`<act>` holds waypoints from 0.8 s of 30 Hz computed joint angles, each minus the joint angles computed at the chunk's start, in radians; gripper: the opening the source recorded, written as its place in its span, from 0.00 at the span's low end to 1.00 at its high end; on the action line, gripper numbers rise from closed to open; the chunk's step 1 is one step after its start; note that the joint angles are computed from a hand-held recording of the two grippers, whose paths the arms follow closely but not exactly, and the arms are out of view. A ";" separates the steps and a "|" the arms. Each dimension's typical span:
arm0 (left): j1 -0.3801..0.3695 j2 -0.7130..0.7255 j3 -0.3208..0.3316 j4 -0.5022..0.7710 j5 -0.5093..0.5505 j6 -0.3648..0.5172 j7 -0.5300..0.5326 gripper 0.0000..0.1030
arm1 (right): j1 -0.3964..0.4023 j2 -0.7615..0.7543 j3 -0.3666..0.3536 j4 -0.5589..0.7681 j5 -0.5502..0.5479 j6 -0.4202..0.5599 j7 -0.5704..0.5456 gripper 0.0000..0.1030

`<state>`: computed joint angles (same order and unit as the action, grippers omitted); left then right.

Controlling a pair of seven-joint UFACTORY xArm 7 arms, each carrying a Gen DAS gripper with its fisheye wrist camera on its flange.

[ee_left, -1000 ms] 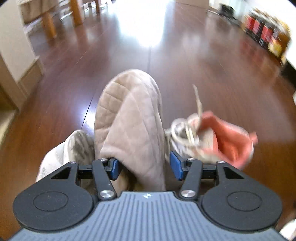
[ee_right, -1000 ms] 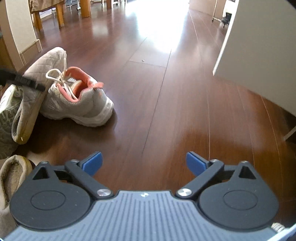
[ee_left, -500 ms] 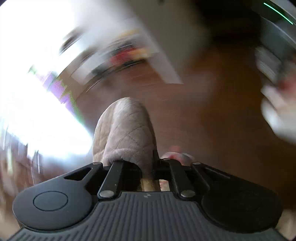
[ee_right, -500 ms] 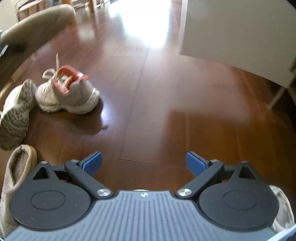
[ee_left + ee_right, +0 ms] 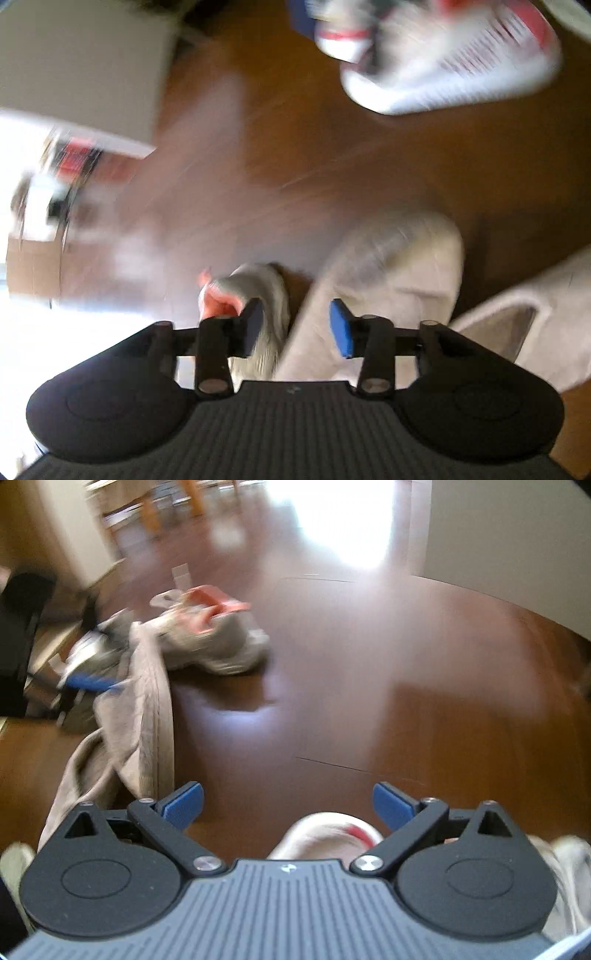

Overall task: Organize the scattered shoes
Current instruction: 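Set the beige slippers side by side next to the monkey-print slippers with both tools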

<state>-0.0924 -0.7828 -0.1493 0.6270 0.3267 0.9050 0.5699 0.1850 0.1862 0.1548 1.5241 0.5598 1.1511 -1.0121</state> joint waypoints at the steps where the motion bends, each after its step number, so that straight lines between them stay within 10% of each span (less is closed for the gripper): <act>1: 0.026 -0.028 -0.017 0.003 -0.036 0.026 -0.098 0.55 | 0.002 0.004 0.008 0.003 0.013 0.009 -0.030 0.94; 9: -0.009 -0.353 -0.115 -0.125 -0.308 0.221 -0.726 0.56 | 0.116 0.089 0.100 0.049 0.084 -0.036 -0.235 0.90; 14: -0.098 -0.404 -0.135 -0.160 -0.350 0.334 -0.898 0.56 | 0.193 0.236 0.126 0.186 -0.005 0.008 -0.166 0.89; 15: -0.111 -0.414 -0.134 -0.163 -0.335 0.358 -0.903 0.56 | 0.200 0.261 0.132 0.206 -0.011 0.027 -0.159 0.60; 16: -0.113 -0.423 -0.128 -0.158 -0.318 0.385 -0.912 0.56 | 0.194 0.273 0.148 0.210 -0.024 0.033 -0.133 0.27; 17: -0.108 -0.429 -0.125 -0.148 -0.302 0.412 -0.925 0.56 | 0.220 0.279 0.122 0.213 -0.033 0.038 -0.064 0.20; 24: -0.085 -0.480 -0.108 -0.130 -0.250 0.551 -0.997 0.56 | 0.198 0.069 0.046 -0.016 -0.070 -0.035 0.496 0.18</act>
<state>-0.1769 -1.2632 -0.2572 0.4969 0.0770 1.4557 -0.4273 0.3831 0.2552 0.2008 1.5085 0.4894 1.1161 -0.5163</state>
